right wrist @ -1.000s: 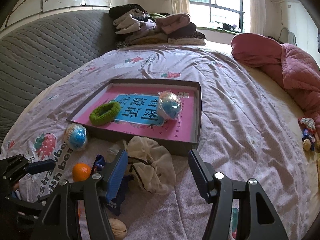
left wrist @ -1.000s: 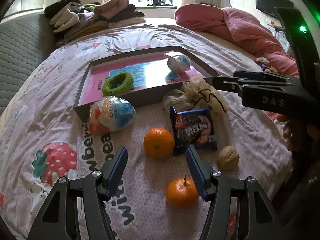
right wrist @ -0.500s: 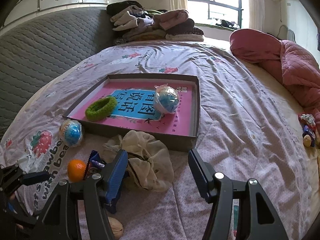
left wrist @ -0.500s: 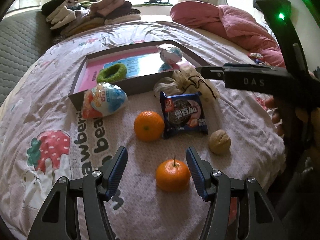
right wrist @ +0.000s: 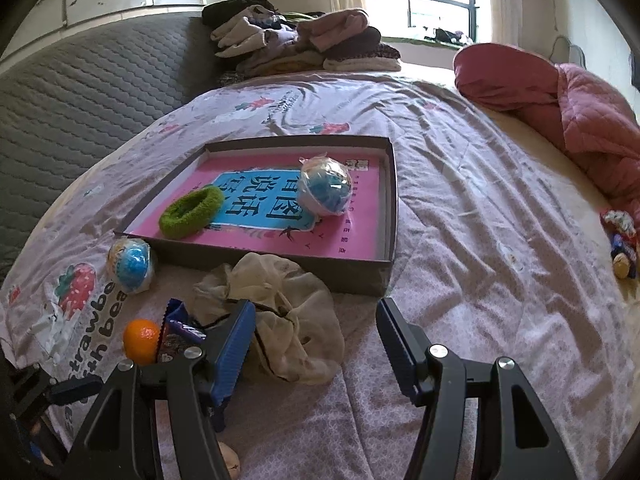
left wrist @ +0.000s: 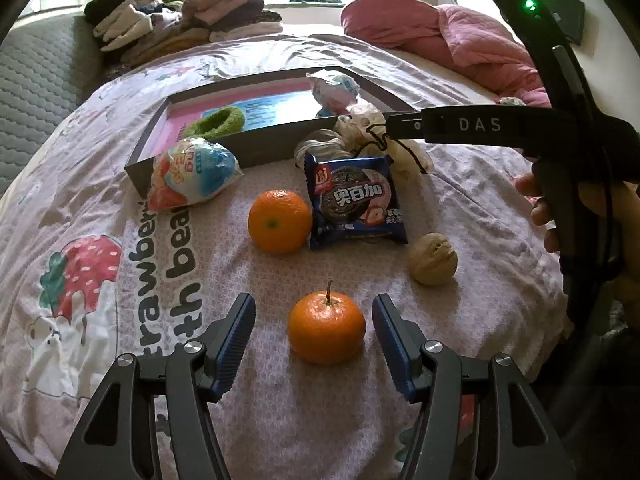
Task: Organize objects
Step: 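Close the left tool on the orange while the right tool grasps the cream mesh bag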
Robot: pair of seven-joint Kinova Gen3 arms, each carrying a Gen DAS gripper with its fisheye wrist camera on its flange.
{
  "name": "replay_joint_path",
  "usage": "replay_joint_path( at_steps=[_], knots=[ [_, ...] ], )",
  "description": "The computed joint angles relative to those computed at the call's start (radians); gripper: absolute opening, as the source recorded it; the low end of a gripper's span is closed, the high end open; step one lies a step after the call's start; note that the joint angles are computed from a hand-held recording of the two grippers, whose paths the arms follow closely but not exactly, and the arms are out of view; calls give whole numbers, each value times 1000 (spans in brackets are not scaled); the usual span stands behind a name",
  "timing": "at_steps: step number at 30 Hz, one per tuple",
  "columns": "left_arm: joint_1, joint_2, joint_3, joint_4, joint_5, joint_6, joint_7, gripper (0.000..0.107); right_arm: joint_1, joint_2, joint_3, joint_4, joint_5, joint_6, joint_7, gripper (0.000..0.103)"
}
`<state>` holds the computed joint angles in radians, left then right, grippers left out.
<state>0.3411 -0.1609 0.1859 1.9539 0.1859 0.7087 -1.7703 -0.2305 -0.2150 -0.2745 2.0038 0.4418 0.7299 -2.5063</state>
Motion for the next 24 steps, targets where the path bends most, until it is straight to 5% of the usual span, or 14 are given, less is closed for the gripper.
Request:
replay_joint_path(
  at_steps=[9, 16, 24],
  knots=[
    [0, 29, 13, 7, -26, -24, 35, 61, -7, 33, 55, 6, -106, -52, 77, 62],
    [12, 32, -5, 23, 8, -58, 0, 50, -1, 48, 84, 17, -175, -103, 135, 62],
    [17, 32, -7, 32, 39, -77, -54, 39, -7, 59, 58, 7, -152, -107, 160, 37]
  ],
)
